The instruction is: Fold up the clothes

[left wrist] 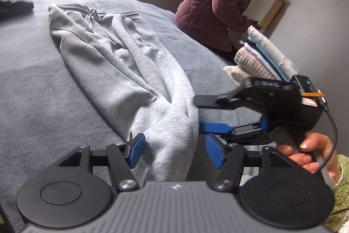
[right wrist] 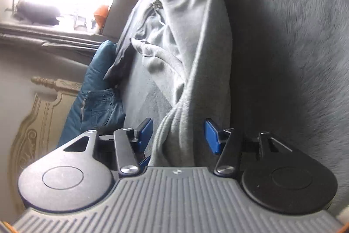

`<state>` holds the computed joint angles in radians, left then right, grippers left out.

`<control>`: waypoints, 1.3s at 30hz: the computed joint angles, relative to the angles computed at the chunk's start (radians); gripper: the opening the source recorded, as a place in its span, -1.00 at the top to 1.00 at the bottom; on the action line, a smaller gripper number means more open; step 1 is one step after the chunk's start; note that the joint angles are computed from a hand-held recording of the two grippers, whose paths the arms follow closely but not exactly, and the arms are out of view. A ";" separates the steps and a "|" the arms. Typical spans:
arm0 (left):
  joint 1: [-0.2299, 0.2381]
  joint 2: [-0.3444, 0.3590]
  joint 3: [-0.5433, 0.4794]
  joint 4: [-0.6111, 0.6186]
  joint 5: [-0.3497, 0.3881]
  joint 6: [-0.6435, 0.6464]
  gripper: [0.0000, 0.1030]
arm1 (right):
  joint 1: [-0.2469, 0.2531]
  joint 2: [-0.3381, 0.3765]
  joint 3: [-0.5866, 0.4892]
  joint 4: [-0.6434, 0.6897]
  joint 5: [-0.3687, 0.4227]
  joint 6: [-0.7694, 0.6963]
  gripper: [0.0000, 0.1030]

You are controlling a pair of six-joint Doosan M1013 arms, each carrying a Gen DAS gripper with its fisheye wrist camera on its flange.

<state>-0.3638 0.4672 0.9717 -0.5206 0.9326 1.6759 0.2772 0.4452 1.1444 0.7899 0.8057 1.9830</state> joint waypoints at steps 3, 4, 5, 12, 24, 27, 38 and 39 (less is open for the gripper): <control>-0.018 0.023 -0.032 0.056 0.002 0.006 -0.03 | 0.008 0.001 0.013 -0.032 -0.012 0.041 0.92; -0.021 0.032 -0.043 0.069 0.006 0.001 0.14 | 0.009 -0.008 0.026 -0.049 -0.026 0.054 0.93; -0.022 0.042 -0.056 0.073 0.016 -0.010 0.25 | 0.011 -0.018 0.039 -0.066 -0.039 0.069 0.94; 0.016 0.042 -0.034 -0.032 -0.020 -0.104 0.62 | 0.008 -0.074 0.084 -0.168 -0.124 0.076 0.95; 0.074 -0.040 0.064 0.095 -0.092 -0.350 0.82 | -0.040 -0.072 0.004 -0.563 -0.201 0.209 0.95; 0.063 -0.054 0.072 0.228 -0.104 -0.411 0.99 | -0.047 -0.047 -0.032 -0.715 -0.191 0.278 0.95; 0.072 -0.062 0.084 0.166 -0.055 -0.327 0.29 | -0.076 -0.028 -0.035 -0.827 -0.010 0.403 0.51; 0.070 -0.063 0.089 0.138 -0.061 -0.301 0.17 | -0.069 -0.054 -0.007 -0.853 -0.037 0.419 0.41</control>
